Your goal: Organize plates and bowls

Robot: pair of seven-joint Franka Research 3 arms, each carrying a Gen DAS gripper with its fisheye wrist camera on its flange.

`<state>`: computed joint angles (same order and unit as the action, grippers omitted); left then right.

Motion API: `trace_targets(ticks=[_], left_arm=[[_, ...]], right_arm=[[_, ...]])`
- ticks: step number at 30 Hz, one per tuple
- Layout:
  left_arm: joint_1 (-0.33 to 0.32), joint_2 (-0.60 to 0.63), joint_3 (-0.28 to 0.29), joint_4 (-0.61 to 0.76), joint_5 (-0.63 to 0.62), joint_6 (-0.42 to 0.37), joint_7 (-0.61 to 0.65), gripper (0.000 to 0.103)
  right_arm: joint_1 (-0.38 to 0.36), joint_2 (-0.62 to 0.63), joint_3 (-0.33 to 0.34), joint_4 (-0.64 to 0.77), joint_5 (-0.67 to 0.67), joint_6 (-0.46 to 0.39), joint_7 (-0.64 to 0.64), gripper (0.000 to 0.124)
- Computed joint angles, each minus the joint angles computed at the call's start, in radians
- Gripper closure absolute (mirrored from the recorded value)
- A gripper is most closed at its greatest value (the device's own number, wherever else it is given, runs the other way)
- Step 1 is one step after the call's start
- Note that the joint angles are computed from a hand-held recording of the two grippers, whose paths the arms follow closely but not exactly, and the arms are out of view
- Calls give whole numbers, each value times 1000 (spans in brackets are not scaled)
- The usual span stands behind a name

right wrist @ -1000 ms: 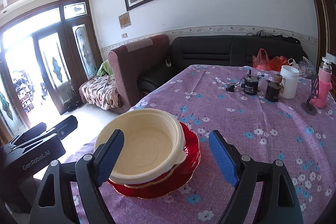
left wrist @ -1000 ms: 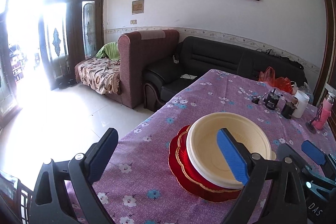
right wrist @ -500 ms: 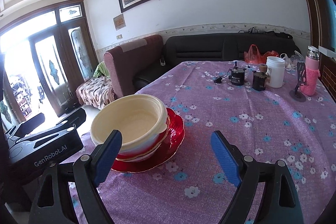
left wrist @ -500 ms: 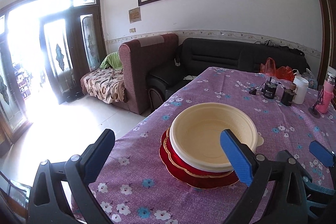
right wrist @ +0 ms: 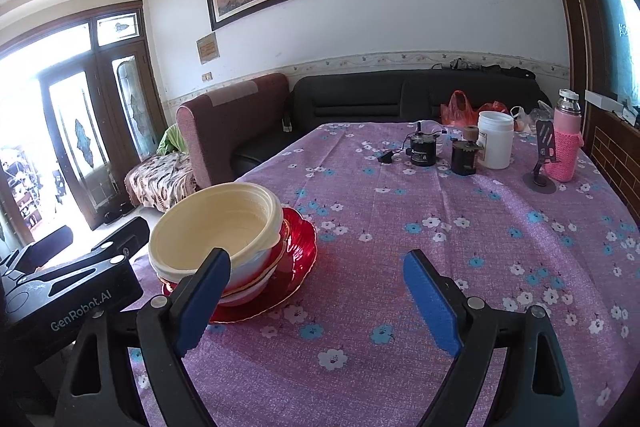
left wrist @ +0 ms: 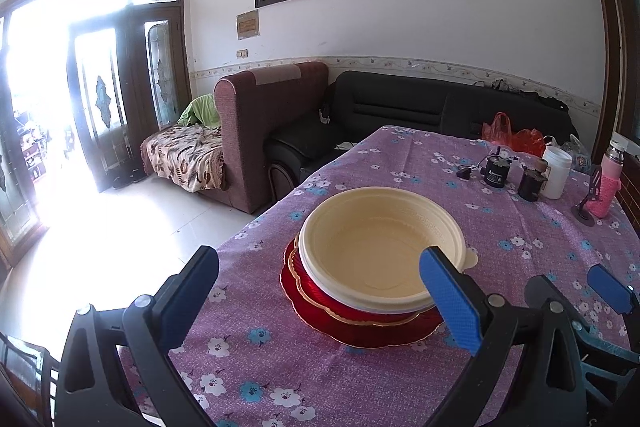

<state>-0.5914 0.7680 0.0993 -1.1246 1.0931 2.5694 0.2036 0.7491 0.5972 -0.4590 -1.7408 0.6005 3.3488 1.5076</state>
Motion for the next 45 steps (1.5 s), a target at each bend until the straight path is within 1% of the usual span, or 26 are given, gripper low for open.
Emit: trace_targets(ticks=[3,5,7,9,10,12,15,17,19,24,30,37,45], left_arm=[[-6,-11,12,-18,19,5,-39,2],[-17,-27,28,-41,53,7,-95,2],[-37,-53,55,-77,123,4,-187,2],[-50,-80,68,-112,200,-6,-274,0],[-53,-89,69,-124,232,-11,-307,0],[-38,-97,50,-131,257,-12,-328,0],[1,-83,3,-112,234,-17,-286,0],[27,-65,-22,-92,194,-7,-236,0],[40,-44,-35,-71,148,-5,-185,0],[48,-12,-33,-39,62,4,-102,0],[53,5,-21,-27,-8,22,-55,0],[50,16,-4,-19,-48,38,-33,0],[54,24,-1,-16,-79,52,-15,0]], right_arm=[[30,14,-39,7,6,-11,3,32],[42,22,-53,12,0,-20,9,32],[56,32,-72,17,-10,-27,20,32],[71,42,-90,22,-21,-33,31,31],[75,44,-95,23,-29,-37,36,31],[85,55,-110,34,-45,-52,50,31],[93,67,-125,47,-78,-72,83,31],[103,76,-143,55,-100,-86,110,31],[105,83,-150,62,-125,-98,135,31],[114,106,-177,85,-181,-131,205,31],[100,123,-174,116,-254,-165,275,31],[83,137,-163,145,-344,-188,345,31],[61,148,-148,174,-439,-214,431,31]])
